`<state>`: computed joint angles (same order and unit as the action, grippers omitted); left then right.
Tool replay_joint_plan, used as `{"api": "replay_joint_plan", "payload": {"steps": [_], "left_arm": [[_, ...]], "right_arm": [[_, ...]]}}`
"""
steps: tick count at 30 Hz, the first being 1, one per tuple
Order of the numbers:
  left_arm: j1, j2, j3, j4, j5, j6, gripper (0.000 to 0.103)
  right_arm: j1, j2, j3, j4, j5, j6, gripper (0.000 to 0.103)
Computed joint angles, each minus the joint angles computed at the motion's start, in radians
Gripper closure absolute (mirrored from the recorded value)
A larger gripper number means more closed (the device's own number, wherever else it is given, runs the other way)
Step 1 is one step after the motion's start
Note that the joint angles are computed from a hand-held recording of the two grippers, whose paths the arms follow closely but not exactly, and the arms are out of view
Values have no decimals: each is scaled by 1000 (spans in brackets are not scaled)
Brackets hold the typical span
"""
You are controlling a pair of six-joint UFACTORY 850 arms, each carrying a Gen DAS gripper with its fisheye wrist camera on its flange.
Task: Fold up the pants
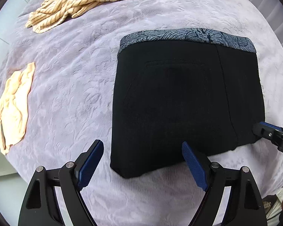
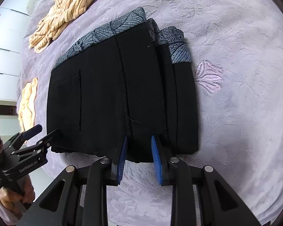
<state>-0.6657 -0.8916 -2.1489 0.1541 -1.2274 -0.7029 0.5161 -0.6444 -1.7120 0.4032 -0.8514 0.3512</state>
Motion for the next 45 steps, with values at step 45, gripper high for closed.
{"api": "replay_joint_plan", "payload": {"steps": [45], "left_arm": [[28, -108, -183, -31, -140, -48, 0]], "right_arm": [[-82, 50, 96, 206, 40, -213, 32]]}}
